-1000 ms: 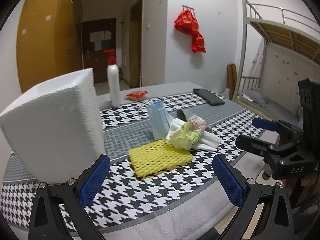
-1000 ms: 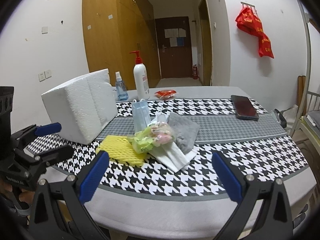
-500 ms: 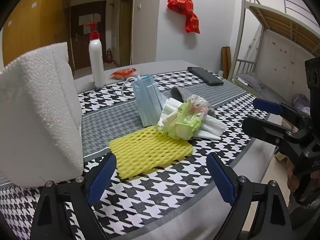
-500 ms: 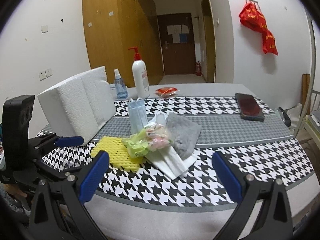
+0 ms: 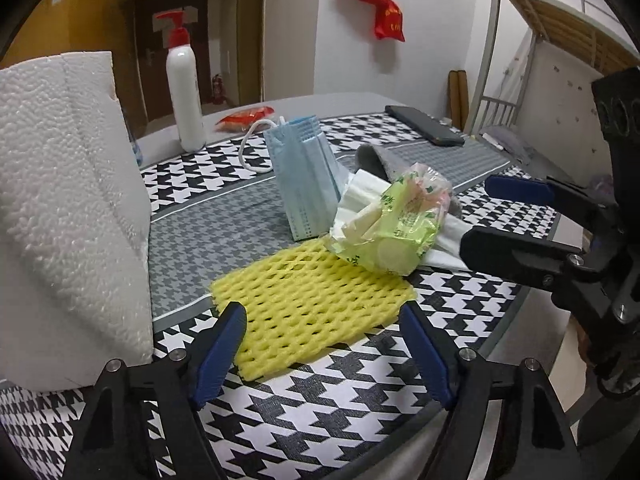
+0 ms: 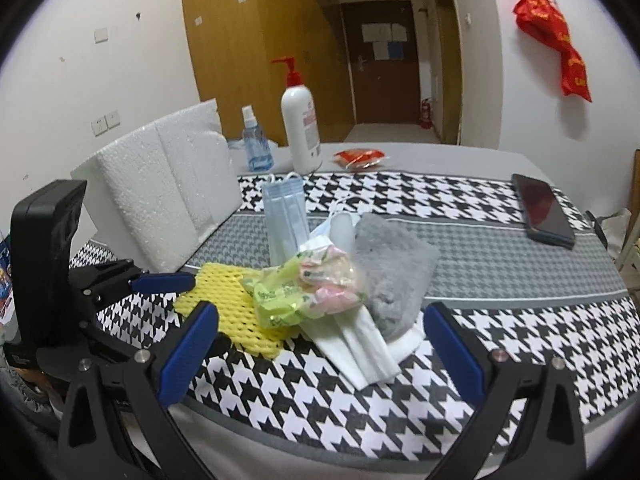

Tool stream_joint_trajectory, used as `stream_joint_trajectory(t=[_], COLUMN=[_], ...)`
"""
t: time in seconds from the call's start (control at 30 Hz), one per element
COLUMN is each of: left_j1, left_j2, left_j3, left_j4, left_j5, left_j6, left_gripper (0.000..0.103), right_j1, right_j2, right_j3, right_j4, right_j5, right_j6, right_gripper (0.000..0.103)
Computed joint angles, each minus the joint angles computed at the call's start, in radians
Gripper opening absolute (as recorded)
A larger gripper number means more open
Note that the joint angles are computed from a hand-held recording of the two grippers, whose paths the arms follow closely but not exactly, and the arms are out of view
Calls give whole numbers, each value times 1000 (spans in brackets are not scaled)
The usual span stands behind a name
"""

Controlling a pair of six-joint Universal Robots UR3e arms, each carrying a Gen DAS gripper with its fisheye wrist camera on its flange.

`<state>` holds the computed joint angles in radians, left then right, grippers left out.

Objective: Organize soft objects
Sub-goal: 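Move both tools toward the yellow foam net and plastic bag, then grasp the plastic bag with the right tool while the left tool grasps the yellow net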

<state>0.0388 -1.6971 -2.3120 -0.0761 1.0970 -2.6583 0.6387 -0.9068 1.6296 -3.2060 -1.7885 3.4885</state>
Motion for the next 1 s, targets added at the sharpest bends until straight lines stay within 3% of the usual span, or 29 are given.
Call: stream_joint_trajectory(t=[0.37,0.6,0.7,1.0], left_j1=[7,13,18,19], left_j2=[-16,-15,-12,-12], left_j3=[15,7,7,-7], left_j4=[-20,-16,-23,-1], left_j5=[10,10,4,1], left_j6=[26,35,36,46], left_gripper=[63,58,56,56], right_j1=[-34,-34,-39,-57], right_j2=[51,66,73,87], right_j3=[-104,-136,-147,-191], right_j4=[83,110,121,174], right_j5=[100,107,117,149], right_j6=[-47,-54,-51,-3], right_gripper=[102,95,80,79])
